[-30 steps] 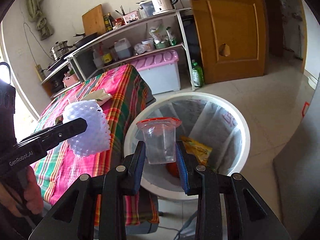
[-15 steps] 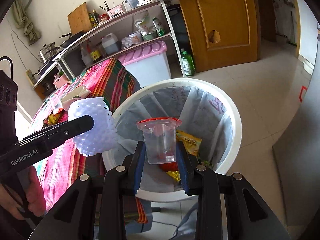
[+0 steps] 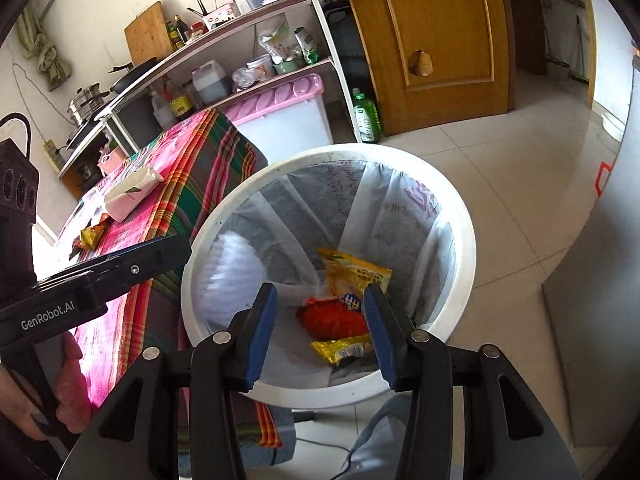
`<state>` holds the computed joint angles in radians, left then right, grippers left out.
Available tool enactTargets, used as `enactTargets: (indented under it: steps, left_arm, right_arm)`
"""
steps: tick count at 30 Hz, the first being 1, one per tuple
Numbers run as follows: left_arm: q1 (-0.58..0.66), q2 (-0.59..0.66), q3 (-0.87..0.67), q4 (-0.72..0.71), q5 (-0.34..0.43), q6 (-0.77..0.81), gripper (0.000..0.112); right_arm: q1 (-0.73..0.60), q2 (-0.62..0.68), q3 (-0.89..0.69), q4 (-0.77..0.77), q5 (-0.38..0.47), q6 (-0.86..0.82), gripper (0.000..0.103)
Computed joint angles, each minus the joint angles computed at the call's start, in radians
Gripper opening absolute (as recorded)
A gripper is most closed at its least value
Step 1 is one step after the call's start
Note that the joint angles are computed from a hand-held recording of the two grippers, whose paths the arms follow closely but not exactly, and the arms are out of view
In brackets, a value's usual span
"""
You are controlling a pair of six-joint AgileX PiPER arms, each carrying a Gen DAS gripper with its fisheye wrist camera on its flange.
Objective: Collect trash
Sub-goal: 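Carry the foam and cup over the white bin and open both grippers, then move both open tools back to the remaining trash on the table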
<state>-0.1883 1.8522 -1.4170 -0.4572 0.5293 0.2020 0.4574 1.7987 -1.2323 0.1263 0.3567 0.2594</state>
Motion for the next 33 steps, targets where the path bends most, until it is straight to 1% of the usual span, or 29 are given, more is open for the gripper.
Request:
enactTargets:
  steps: [8, 12, 15, 21, 27, 33]
  left_arm:
    - [0.023, -0.064, 0.062, -0.071, -0.026, 0.063, 0.046]
    - [0.03, -0.127, 0.123, -0.093, -0.056, 0.09, 0.046]
    - [0.041, -0.179, 0.174, -0.117, -0.078, 0.118, 0.046]
    - [0.073, -0.282, 0.272, -0.145, -0.116, 0.159, 0.046]
    - [0.13, -0.373, 0.361, -0.174, -0.138, 0.199, 0.046]
    - [0.2, -0.444, 0.441, -0.22, -0.148, 0.262, 0.046]
  right_arm:
    - [0.018, -0.042, 0.018, -0.024, -0.014, 0.022, 0.046]
    - [0.048, -0.071, 0.017, -0.077, -0.006, 0.085, 0.046]
    - [0.079, -0.093, 0.019, -0.165, -0.011, 0.161, 0.046]
    - [0.135, -0.117, 0.001, -0.246, -0.008, 0.225, 0.046]
    - [0.197, -0.119, -0.027, -0.3, 0.003, 0.267, 0.046]
    - [0.249, -0.108, -0.049, -0.319, 0.005, 0.284, 0.046]
